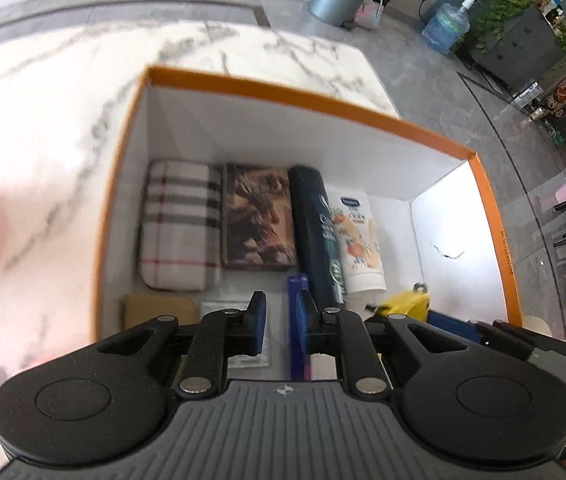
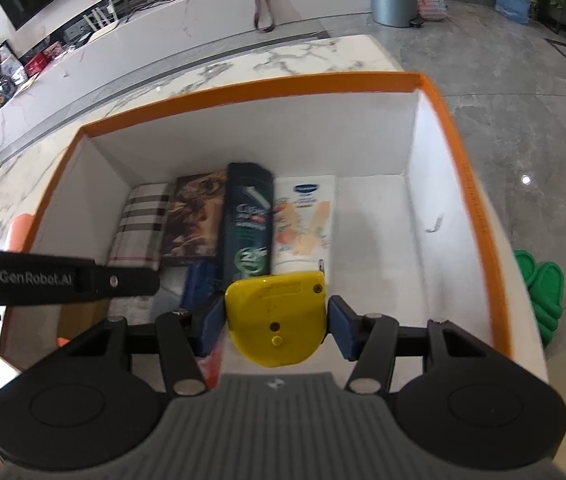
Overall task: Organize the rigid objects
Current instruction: 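Open the left tool to release the blue box while the right tool releases the tape measure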
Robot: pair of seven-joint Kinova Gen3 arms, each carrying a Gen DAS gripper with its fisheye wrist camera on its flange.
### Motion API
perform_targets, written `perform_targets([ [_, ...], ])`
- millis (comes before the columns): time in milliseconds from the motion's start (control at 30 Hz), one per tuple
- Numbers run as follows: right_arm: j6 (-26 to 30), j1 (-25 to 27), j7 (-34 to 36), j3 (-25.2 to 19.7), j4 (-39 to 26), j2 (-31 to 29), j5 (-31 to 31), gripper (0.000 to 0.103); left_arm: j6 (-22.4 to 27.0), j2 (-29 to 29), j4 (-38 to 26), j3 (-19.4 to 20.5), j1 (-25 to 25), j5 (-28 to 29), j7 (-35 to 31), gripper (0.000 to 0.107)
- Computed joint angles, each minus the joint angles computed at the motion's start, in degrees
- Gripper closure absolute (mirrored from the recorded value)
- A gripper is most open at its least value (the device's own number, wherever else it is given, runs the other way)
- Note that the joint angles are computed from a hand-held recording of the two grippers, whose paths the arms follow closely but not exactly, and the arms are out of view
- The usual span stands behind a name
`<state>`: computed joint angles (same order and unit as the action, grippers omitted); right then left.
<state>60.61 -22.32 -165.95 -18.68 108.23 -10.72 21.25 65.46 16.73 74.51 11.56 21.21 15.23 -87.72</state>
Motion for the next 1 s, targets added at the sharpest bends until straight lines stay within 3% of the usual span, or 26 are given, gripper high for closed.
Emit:
perform_targets([
  [67, -0.28, -0.36, 1.47, 0.41, -0.93, 1.01, -1.13, 0.046, -0.96, -1.09, 0.59, -0.28, -0.31, -0.61, -0.86, 0.089],
  [300, 6.36, -4.54, 5.88, 2.31, -7.73, 9.14, -0.63, 0.046, -7.12, -6.03, 5.21, -1.27, -3.11, -0.6, -5.27, 0.089],
  [600, 6.94, -6.85, 9.13, 5.37, -9.94, 11.15, -2.68, 0.046, -7.95, -7.82, 6.76, -1.91, -7.5, 4.66, -9.17, 0.089],
  [1000, 8.6, -1.65, 13.56, 8.65, -9.39, 11.23, -14.16, 0.046, -8.98, -8.36, 8.47, -2.19, -9.1, 8.06, -12.8, 0.089],
])
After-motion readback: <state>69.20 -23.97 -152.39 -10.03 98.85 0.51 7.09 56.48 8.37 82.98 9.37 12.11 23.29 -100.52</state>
